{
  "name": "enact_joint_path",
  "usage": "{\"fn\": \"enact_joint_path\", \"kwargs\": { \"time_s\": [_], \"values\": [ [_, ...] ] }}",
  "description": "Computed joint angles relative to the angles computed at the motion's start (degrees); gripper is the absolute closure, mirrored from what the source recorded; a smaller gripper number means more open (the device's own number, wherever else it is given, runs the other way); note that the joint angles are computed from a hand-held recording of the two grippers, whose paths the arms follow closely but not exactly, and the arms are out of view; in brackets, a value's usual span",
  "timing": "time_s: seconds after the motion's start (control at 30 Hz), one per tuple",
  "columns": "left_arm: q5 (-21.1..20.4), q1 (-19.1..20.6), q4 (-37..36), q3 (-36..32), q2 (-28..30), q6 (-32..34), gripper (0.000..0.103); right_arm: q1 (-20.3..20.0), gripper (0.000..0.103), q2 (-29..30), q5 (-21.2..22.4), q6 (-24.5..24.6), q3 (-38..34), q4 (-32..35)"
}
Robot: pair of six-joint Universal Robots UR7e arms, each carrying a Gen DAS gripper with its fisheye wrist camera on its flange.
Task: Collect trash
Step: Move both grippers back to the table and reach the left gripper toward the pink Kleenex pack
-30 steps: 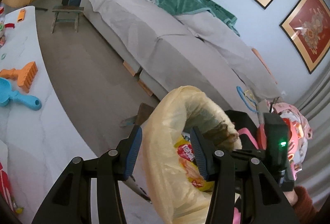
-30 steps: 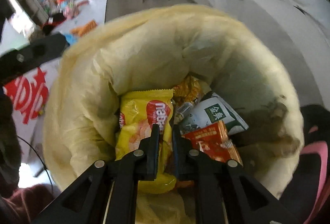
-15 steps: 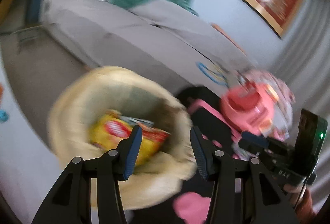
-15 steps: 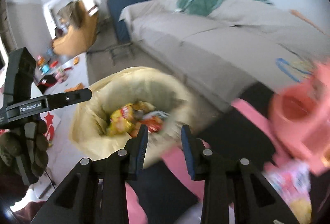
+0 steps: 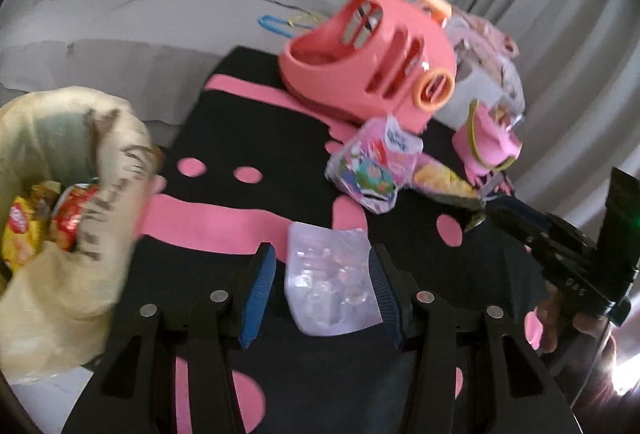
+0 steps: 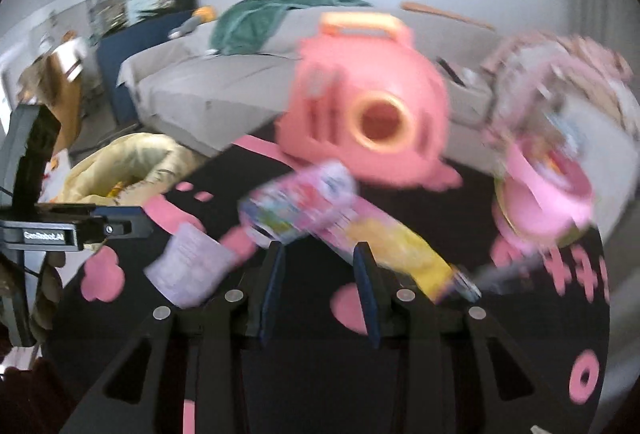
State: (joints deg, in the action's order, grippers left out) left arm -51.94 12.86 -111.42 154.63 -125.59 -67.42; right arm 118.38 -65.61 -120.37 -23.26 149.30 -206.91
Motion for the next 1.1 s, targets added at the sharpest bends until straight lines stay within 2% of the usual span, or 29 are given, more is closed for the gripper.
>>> {"fn": "enact_joint_path", "kwargs": {
  "time_s": [0.13, 0.17, 0.27, 0.33, 0.4, 0.53, 0.67, 0.77, 0.87, 0.9, 0.93, 0.97, 1.1],
  "values": [
    [-0.72, 4.07, -9.75, -0.44, 8.18, 6.29, 0.053, -5.34, 0.07, -4.81, 2.57, -1.03, 4.46, -1.64],
    [-0.68, 4.95, -12.57, -0.59, 10.27, 8.49, 0.053, -5.63, 0.07, -4.62, 2.29, -1.16, 4.79, -2.4],
    [-1.59, 9.12, -23.43, -2.8, 18.77, 18.44, 0.053, -8.29, 0.07, -5.94, 2.21, -2.27, 6.0, -4.3],
    [-2.39, 12.6, -29.07, -5.1, 24.11, 24.56, 0.053, -10.73, 0.07, -8.04, 4.57, -2.07, 6.46, -3.59],
    [-2.81, 15.39, -32.79, -7.2, 28.75, 28.41, 0.053, -12.64, 0.069, -10.18, 6.94, -2.02, 6.93, -2.76],
    [-3.77, 21.77, -36.49, -11.71, 36.88, 32.32, 0.053, -13.45, 0.068, -10.31, 6.43, -2.78, 6.73, -3.5],
    [-3.73, 24.47, -37.88, -12.93, 40.26, 33.04, 0.053, -14.12, 0.068, -10.98, 6.16, -3.47, 6.56, -2.59],
    [-3.43, 24.04, -38.44, -12.18, 40.28, 33.27, 0.053, -13.92, 0.068, -11.24, 5.06, -5.05, 5.61, -1.41],
    [-3.13, 23.35, -35.78, -12.12, 39.43, 31.11, 0.055, -14.25, 0.067, -10.88, 4.18, -5.77, 3.99, 0.38],
    [-3.36, 23.14, -34.4, -12.27, 39.02, 30.01, 0.059, -14.53, 0.067, -10.52, 3.98, -5.44, 3.25, 1.01],
    [-3.4, 22.83, -33.32, -12.41, 38.9, 29.09, 0.071, -14.97, 0.067, -10.29, 4.04, -4.63, 2.5, 2.02],
    [-3.49, 22.56, -31.93, -12.44, 38.4, 28.18, 0.077, -15.44, 0.067, -10.09, 4.07, -3.41, 1.84, 2.98],
    [-3.66, 20.13, -29.46, -10.32, 34.4, 25.49, 0.086, -17.14, 0.067, -9.27, 4.31, 0.87, 0.71, 3.52]
  ]
}}
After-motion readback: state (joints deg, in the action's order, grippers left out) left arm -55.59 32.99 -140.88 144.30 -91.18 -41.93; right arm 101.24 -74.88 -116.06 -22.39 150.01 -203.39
